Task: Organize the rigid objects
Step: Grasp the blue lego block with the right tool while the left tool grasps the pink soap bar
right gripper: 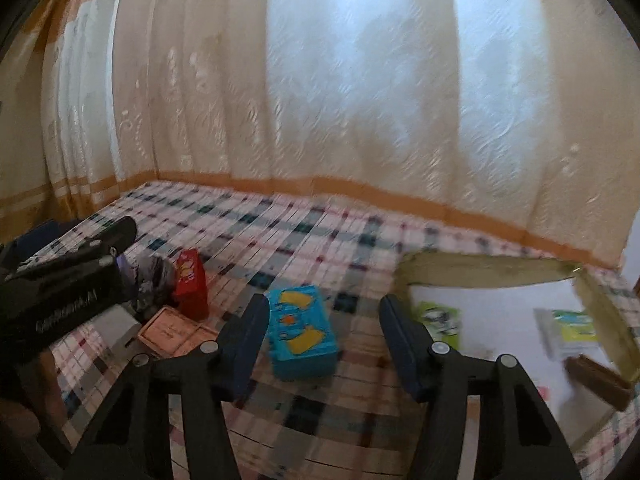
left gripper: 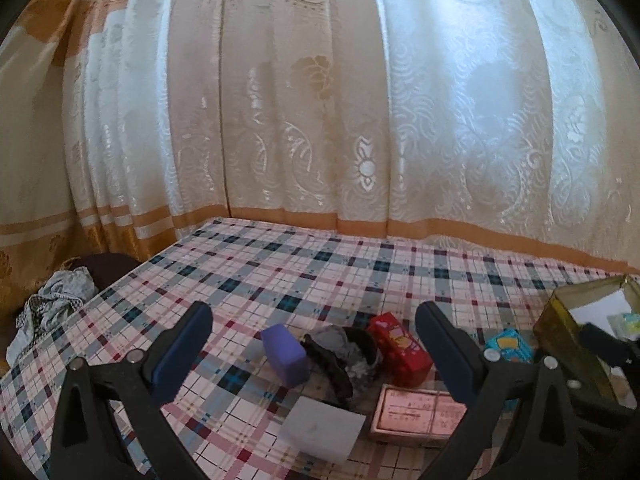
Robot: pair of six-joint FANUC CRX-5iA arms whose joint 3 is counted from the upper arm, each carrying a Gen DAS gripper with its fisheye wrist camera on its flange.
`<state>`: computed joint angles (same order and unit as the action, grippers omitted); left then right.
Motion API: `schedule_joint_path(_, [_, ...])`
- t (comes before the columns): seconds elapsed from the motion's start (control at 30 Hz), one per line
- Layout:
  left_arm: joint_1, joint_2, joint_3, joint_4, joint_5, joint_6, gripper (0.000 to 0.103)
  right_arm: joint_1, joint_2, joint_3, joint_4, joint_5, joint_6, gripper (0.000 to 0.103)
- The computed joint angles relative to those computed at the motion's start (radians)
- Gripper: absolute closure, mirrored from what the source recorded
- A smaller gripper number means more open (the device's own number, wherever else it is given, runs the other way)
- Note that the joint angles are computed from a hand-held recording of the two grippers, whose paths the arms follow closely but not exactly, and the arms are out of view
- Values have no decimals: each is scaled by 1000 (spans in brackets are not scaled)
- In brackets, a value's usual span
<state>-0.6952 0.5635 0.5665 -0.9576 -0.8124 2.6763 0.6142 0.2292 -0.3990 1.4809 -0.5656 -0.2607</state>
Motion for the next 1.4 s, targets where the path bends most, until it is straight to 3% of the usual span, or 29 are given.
schedule_joint_path(0.27, [8, 2, 2, 37, 12, -38, 0, 41, 89, 151, -342, -25, 286, 43])
schedule_joint_path(0.47, [26, -5, -12, 86, 49, -58, 0, 59, 127, 224, -470, -71, 411, 43])
schedule_joint_path(0.57, [29, -7, -14, 90, 51, -51, 0, 71, 172, 321, -655, -118, 586, 43])
schedule_joint_path(0.63, [31, -7, -15, 94, 51, -50, 0, 66, 190, 369, -768, -135, 664, 45])
schedule_joint_path(0.67, [32, -6, -14, 98, 50, -53, 0, 59, 180, 357, -769, -112, 647, 54])
schedule_joint_path(0.9, [45, -10, -22, 123, 57, -66, 0, 69, 143, 291, -719, -66, 633, 58])
schedule_joint_path(1.0, [53, -15, -32, 144, 75, -80, 0, 58, 76, 159, -482, 17, 414, 58])
schedule_joint_path(1.1, [66, -16, -40, 188, 98, -120, 1, 42, 17, 51, -238, 33, 191, 58])
schedule_joint_path(1.3, [68, -26, -68, 239, 174, -225, 2, 18, -79, -78, -10, 31, -35, 58])
schedule_joint_path(1.4, [92, -25, -97, 384, 248, -408, 3, 17, -102, -108, 42, 2, -79, 58])
